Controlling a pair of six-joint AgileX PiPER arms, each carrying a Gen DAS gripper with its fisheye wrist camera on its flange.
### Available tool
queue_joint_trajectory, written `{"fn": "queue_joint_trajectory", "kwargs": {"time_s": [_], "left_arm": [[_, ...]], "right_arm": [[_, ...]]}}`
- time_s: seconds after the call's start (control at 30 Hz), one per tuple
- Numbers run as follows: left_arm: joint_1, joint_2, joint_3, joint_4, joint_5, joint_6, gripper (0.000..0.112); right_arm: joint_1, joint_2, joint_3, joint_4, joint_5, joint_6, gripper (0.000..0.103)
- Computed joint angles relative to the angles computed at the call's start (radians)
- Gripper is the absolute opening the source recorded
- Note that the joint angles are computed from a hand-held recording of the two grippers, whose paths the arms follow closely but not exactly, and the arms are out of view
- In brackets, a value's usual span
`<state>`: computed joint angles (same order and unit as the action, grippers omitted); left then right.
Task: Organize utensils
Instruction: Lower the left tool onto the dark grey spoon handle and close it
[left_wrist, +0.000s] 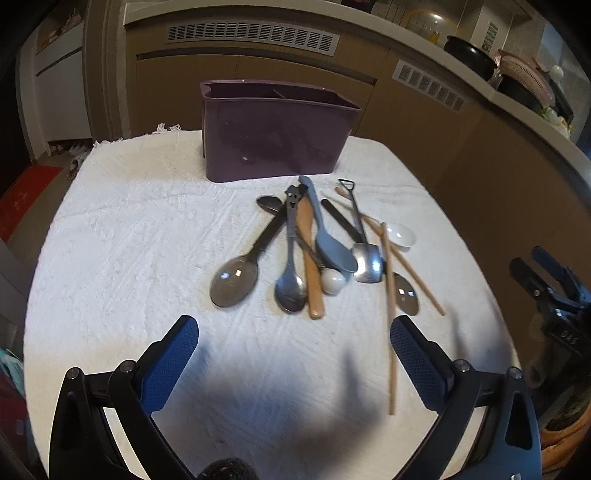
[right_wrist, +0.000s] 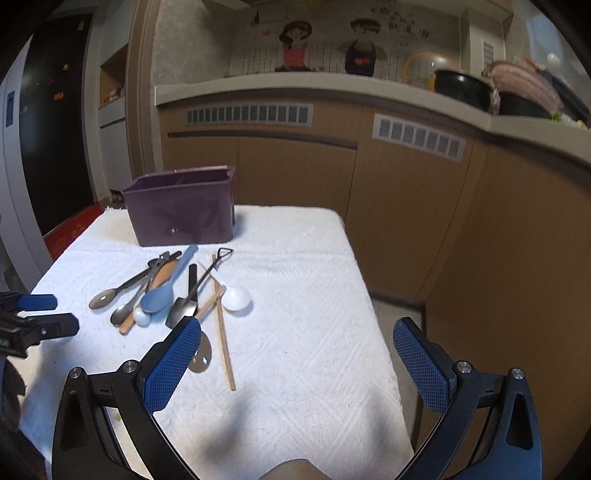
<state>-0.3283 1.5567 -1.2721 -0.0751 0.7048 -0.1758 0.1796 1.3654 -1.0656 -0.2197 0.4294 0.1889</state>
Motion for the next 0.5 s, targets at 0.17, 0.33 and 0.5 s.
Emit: {"fn": "queue_joint_trajectory", "kwargs": {"time_s": [0.17, 0.33, 0.5], "left_arm": [[-0.011, 0.072, -0.121, 0.158, 0.052, 0.062, 0.103], [0.030, 0.202, -0.300, 0.118, 0.197, 0.239, 0.092], [0.053, 0.341, -0.486, 0.070, 0.323, 0.346, 0.067]], "right_arm": [[-0.032, 0.046, -0.002, 0.064, -0.035, -0.098, 0.103], [-0.031, 0.092, 0.017, 0.101, -0.080, -0.145, 0.103], [-0.052, 0.153, -0.004, 0.239, -0.073, -0.239, 0.103]]}}
